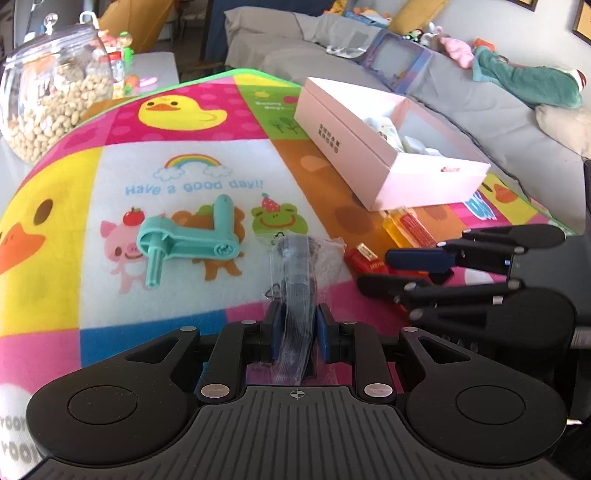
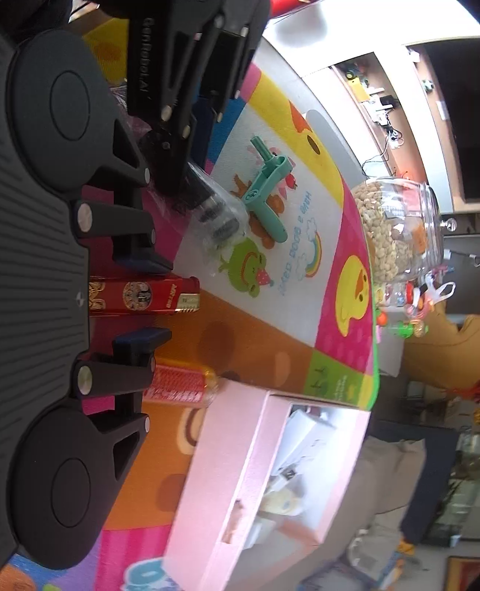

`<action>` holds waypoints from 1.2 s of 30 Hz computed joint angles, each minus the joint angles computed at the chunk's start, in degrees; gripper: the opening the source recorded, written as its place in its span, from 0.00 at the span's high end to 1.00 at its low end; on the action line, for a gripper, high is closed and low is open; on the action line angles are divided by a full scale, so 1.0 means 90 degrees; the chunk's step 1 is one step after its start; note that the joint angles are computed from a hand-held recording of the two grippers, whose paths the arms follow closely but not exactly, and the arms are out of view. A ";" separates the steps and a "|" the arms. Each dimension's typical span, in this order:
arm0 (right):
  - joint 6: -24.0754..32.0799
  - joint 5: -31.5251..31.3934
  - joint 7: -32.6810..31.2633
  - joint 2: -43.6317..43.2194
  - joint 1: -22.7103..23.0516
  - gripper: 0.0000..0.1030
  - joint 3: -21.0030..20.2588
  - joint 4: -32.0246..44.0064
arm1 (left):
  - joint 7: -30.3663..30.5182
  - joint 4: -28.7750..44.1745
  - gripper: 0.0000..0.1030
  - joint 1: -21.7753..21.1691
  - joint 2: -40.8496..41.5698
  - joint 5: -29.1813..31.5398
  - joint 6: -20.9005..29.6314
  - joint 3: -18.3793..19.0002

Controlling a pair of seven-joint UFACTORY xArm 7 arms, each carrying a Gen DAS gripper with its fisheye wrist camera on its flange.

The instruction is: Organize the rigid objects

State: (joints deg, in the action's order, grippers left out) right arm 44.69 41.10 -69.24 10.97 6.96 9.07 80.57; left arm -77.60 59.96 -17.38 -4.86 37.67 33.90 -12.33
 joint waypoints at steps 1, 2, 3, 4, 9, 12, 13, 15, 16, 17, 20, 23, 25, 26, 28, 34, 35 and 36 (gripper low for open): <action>-0.0045 0.0053 -0.0077 -0.0012 -0.0005 0.69 0.0014 -0.0033 | -0.0089 0.0017 0.78 0.0012 0.0030 0.0147 0.0003 -0.0016; -0.0056 0.0065 -0.0127 0.0004 -0.0006 0.69 0.0018 -0.0014 | -0.0187 0.0040 0.78 0.0010 0.0067 0.0321 0.0028 -0.0037; -0.0046 0.0080 -0.0197 -0.0018 -0.0019 0.69 0.0019 -0.0031 | -0.0257 0.0071 0.78 -0.0005 0.0103 0.0471 0.0075 -0.0051; 0.0025 0.0082 -0.0265 -0.0042 -0.0039 0.73 0.0012 -0.0033 | -0.0307 0.0142 0.78 -0.0028 0.0159 0.0589 0.0150 -0.0060; 0.0646 0.0110 -0.0323 -0.0202 -0.0198 0.78 -0.0124 0.0041 | -0.0278 0.0270 0.78 -0.0191 0.0248 0.0908 0.0276 -0.0008; 0.0986 0.0405 -0.0450 -0.0371 -0.0371 0.78 -0.0265 0.0127 | -0.0088 0.0136 0.79 -0.0213 0.0053 0.0977 -0.0125 0.0014; 0.1091 0.0510 -0.0452 -0.0417 -0.0430 0.79 -0.0321 0.0196 | -0.0068 0.0147 0.79 -0.0208 -0.0023 0.1103 -0.0133 -0.0026; 0.1284 0.0776 -0.0449 -0.0461 -0.0554 0.88 -0.0426 0.0421 | -0.0112 0.0248 0.79 -0.0169 -0.0173 0.1455 -0.0049 -0.0129; 0.1365 0.0950 -0.0434 -0.0441 -0.0621 0.89 -0.0470 0.0598 | -0.0108 0.0340 0.79 -0.0138 -0.0228 0.1597 -0.0018 -0.0168; 0.1419 0.1150 -0.0417 -0.0410 -0.0688 0.89 -0.0503 0.0779 | -0.0070 0.0479 0.79 -0.0104 -0.0246 0.1715 0.0004 -0.0198; 0.1333 0.1760 -0.0392 -0.0212 -0.0873 0.89 -0.0529 0.1438 | 0.0103 0.1101 0.79 0.0001 -0.0118 0.2130 0.0014 -0.0237; 0.1030 0.1885 -0.0085 0.0029 -0.0953 0.89 -0.0475 0.1946 | 0.0181 0.1791 0.79 0.0005 0.0198 0.2586 -0.0008 -0.0181; 0.1056 0.1879 -0.0078 0.0072 -0.1040 0.89 -0.0421 0.2001 | 0.0163 0.2099 0.79 -0.0072 0.0377 0.2774 0.0053 -0.0105; 0.1156 0.1821 -0.0127 0.0055 -0.1080 0.89 -0.0405 0.1949 | 0.0135 0.2175 0.79 -0.0122 0.0432 0.2792 0.0064 -0.0062; 0.1230 0.1669 -0.0376 -0.0063 -0.1104 0.84 -0.0394 0.1621 | 0.0099 0.2134 0.79 -0.0208 0.0459 0.2697 -0.0023 0.0022; 0.1321 0.1122 -0.0810 -0.0220 -0.0965 0.30 -0.0462 0.0600 | 0.0236 0.1202 0.78 -0.0316 0.0233 0.1598 -0.0158 0.0092; 0.1407 0.1018 -0.0842 -0.0197 -0.0948 0.30 -0.0471 0.0526 | 0.0197 0.1006 0.78 -0.0296 0.0187 0.1357 -0.0234 0.0099; 0.1489 0.0942 -0.0937 -0.0196 -0.0942 0.30 -0.0474 0.0425 | 0.0159 0.0814 0.78 -0.0269 0.0147 0.1125 -0.0310 0.0104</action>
